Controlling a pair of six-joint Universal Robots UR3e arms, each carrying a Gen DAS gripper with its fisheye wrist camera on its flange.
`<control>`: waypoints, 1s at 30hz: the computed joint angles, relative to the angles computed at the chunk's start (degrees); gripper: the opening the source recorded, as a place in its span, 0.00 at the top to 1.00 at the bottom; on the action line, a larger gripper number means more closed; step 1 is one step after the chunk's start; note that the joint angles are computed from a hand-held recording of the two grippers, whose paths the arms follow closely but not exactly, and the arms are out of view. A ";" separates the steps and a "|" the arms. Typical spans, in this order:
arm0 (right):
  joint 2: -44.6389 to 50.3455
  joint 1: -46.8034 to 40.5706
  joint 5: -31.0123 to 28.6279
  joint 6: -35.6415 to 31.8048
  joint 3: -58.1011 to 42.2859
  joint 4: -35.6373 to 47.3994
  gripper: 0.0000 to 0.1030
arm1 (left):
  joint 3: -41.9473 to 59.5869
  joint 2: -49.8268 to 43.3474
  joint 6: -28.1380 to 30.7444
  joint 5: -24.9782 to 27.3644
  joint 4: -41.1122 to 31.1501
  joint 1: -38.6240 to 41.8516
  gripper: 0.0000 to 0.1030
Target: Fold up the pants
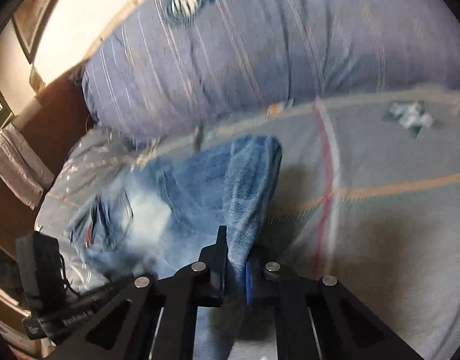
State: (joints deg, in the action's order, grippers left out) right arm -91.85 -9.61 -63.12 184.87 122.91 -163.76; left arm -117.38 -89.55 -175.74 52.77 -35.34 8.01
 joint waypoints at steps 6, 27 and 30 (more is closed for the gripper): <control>-5.43 -4.02 -9.54 -1.08 -0.29 3.90 0.91 | 7.27 -5.67 -0.26 0.21 -1.14 -8.37 0.66; -5.47 4.57 -1.75 5.04 5.12 -8.01 0.27 | -6.33 12.42 5.17 -11.94 -11.61 17.25 0.29; 1.22 8.48 1.46 5.18 1.22 -7.90 0.27 | -9.21 15.94 5.00 -12.28 -12.41 22.30 0.29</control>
